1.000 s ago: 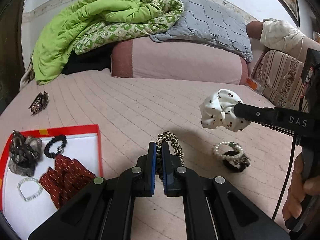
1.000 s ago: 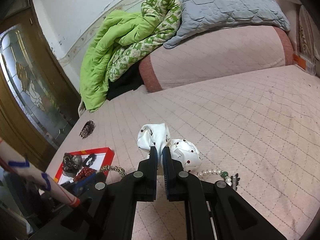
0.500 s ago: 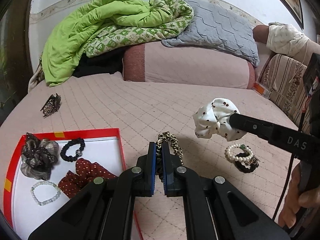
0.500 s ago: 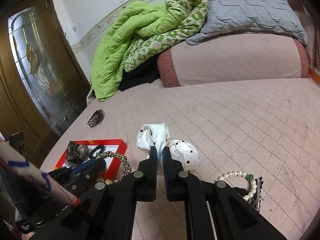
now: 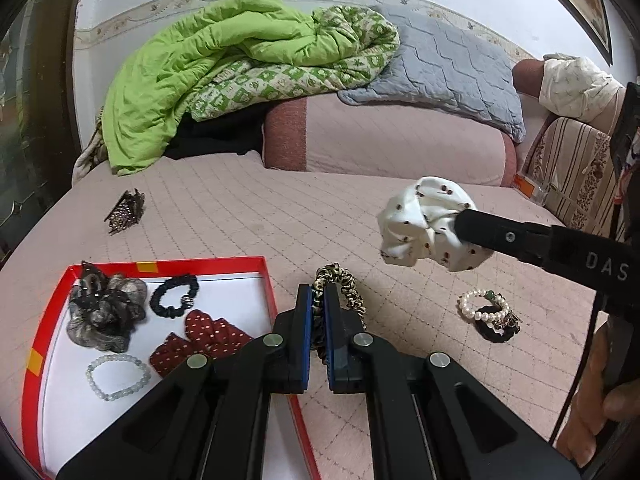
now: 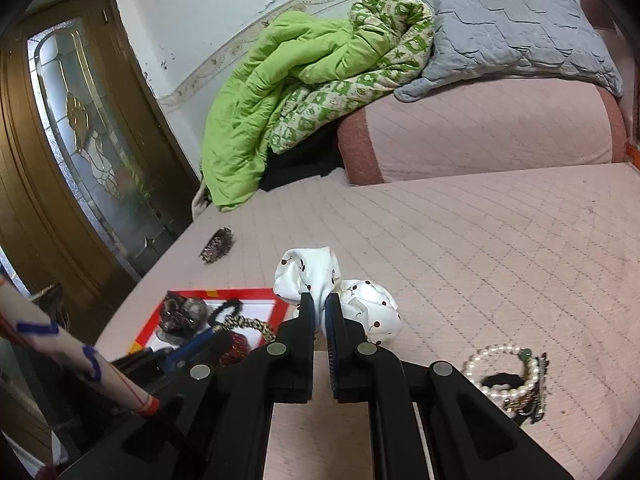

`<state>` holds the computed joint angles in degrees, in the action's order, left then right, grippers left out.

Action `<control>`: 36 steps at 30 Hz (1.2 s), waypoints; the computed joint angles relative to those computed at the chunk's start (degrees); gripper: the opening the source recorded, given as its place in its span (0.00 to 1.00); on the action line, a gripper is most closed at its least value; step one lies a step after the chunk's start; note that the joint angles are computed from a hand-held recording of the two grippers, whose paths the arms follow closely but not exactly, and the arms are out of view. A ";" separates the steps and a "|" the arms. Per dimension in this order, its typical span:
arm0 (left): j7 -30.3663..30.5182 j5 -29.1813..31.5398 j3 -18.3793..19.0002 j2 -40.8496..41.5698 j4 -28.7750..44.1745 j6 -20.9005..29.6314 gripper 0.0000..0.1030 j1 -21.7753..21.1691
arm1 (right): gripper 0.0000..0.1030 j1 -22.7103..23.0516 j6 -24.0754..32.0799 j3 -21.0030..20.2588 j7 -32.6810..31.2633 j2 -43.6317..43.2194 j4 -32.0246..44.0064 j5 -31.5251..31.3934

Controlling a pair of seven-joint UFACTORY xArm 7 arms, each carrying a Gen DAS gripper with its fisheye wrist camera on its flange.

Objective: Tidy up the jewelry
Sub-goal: 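Carry the white scrunchie to the red tray while the left gripper carries the leopard bracelet there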

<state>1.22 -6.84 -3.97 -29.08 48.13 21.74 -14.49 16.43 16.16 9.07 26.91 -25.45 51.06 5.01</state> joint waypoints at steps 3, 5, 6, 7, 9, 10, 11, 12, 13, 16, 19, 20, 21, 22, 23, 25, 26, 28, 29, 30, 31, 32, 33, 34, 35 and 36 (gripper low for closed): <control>-0.11 -0.15 0.69 -2.75 -1.29 0.41 0.05 0.33 | 0.07 -0.83 -0.87 1.91 2.22 0.21 0.66 -0.90; 0.12 0.02 1.41 -5.07 -2.49 1.13 0.05 0.96 | 0.07 -1.55 -1.04 3.49 3.92 -0.34 0.64 -2.23; 0.26 -0.03 1.96 -6.44 -3.23 1.58 0.05 1.31 | 0.07 -1.79 -0.99 4.30 4.86 -0.83 0.43 -2.89; 0.45 -0.19 2.59 -7.56 -3.73 2.06 0.05 1.57 | 0.07 -1.76 -0.98 4.74 5.63 -1.46 -0.06 -3.27; 0.84 -0.24 3.89 -10.65 -5.39 3.00 0.05 2.74 | 0.07 -1.37 -0.92 5.55 7.30 -2.54 -1.00 -3.60; 0.97 -0.06 4.52 -12.32 -6.36 3.31 0.05 3.74 | 0.07 -1.14 -0.74 6.03 8.14 -3.03 -1.40 -3.76; 1.19 -0.07 5.31 -13.67 -7.18 3.64 0.05 4.49 | 0.07 -1.01 -0.62 6.63 9.03 -3.51 -1.81 -4.05; 1.46 -0.03 6.07 -14.71 -7.75 4.17 0.05 5.28 | 0.07 -0.94 -0.43 7.22 9.86 -3.86 -2.07 -4.42; 1.63 0.17 6.75 -15.60 -8.31 4.65 0.05 6.42 | 0.07 -0.78 -0.09 8.05 10.96 -4.20 -2.28 -4.70; 2.52 -0.42 9.54 -17.07 -8.88 6.65 0.05 8.47 | 0.06 0.11 0.14 9.56 13.05 -4.20 -1.97 -5.63; 3.87 -0.50 11.22 -17.33 -9.19 7.50 0.05 10.64 | 0.06 0.58 0.27 11.23 14.55 -3.55 -0.80 -7.25; 4.33 -0.70 11.98 -17.26 -9.22 8.14 0.05 11.23 | 0.06 0.98 0.26 11.44 15.00 -3.21 -0.55 -7.46; 4.69 -1.16 12.58 -17.22 -9.19 8.81 0.05 11.54 | 0.06 1.49 0.24 11.55 15.38 -2.69 -0.25 -7.54; 5.12 -1.81 13.50 -16.84 -8.93 9.70 0.05 11.71 | 0.06 2.15 0.33 11.84 15.88 -1.88 0.20 -7.47; 5.40 -2.37 13.92 -16.62 -8.83 10.19 0.05 11.96 | 0.07 2.61 0.42 12.06 16.34 -1.39 0.44 -7.61; 6.07 -3.78 15.05 -15.70 -8.26 11.33 0.05 12.12 | 0.06 3.40 0.90 12.89 17.08 0.46 1.64 -8.32; 6.42 -4.28 15.25 -15.49 -8.17 11.67 0.05 12.32 | 0.07 3.92 1.26 13.03 17.15 1.34 2.35 -8.69; 7.15 -5.01 15.52 -14.67 -7.77 12.29 0.05 12.75 | 0.07 4.90 1.89 13.34 17.30 3.22 3.93 -9.50; 7.29 -5.30 15.32 -14.26 -7.61 12.25 0.05 13.01 | 0.07 5.46 2.03 13.30 17.30 4.04 4.63 -9.77; 7.52 -5.61 15.29 -13.87 -7.40 12.22 0.05 13.16 | 0.07 6.12 2.29 13.14 17.18 4.77 5.30 -9.88; 7.77 -5.81 15.26 -13.47 -7.25 12.29 0.05 13.36 | 0.07 6.58 2.69 13.08 17.17 5.50 6.02 -10.13; 7.84 -5.97 15.05 -12.90 -7.04 12.20 0.05 13.57 | 0.07 6.75 3.02 13.30 17.65 5.78 6.33 -10.64; 8.10 -6.14 15.09 -12.67 -7.04 12.30 0.05 13.75 | 0.07 6.89 3.24 13.39 18.02 6.30 6.75 -11.11; 8.31 -6.38 15.17 -12.33 -6.89 12.55 0.05 13.84 | 0.07 7.19 3.42 13.32 18.24 6.98 7.25 -11.33; 8.47 -6.56 15.23 -11.95 -6.74 12.79 0.05 14.03 | 0.07 7.57 3.69 13.16 18.36 7.83 7.83 -11.41; 8.51 -6.65 15.19 -11.56 -6.59 13.02 0.05 14.33 | 0.07 8.08 3.96 12.81 18.27 8.57 8.27 -11.28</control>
